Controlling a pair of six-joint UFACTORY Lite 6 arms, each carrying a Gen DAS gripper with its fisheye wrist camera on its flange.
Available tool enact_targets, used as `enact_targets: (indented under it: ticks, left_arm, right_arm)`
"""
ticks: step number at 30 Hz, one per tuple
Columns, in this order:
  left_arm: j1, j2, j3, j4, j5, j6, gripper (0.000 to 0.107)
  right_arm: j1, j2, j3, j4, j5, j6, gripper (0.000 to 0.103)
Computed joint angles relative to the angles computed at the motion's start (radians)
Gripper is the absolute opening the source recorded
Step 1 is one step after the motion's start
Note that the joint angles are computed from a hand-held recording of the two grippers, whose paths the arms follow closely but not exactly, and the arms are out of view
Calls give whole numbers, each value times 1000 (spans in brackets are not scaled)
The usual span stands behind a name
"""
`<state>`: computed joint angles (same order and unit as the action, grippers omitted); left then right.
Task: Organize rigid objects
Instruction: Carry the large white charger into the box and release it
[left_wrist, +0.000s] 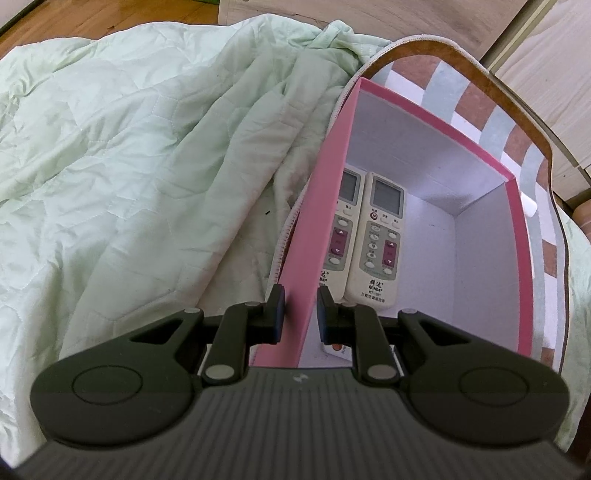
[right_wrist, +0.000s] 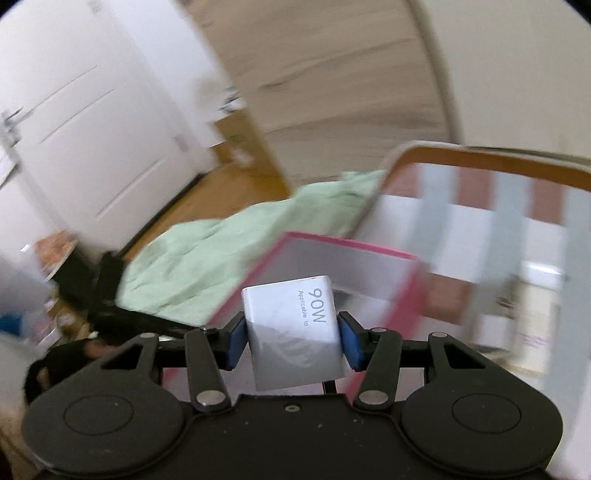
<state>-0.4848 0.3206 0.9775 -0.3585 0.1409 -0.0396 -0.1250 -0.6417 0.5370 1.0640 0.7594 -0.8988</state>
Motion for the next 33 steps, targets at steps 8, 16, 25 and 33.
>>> enact_targets:
  ticks: [8, 16, 25, 33]
  left_arm:
    - [4, 2, 3, -25, 0, 21, 16]
    - [6, 3, 8, -23, 3, 4, 16]
    - [-6, -2, -5, 65, -16, -78, 16]
    - [3, -7, -15, -50, -20, 41, 16]
  right_arm:
    - [490, 394, 246, -377, -158, 52, 57]
    - [612, 778, 510, -735, -74, 325, 57]
    - [720, 946, 588, -980, -35, 444, 57]
    - [734, 1116, 720, -985, 33, 411, 57]
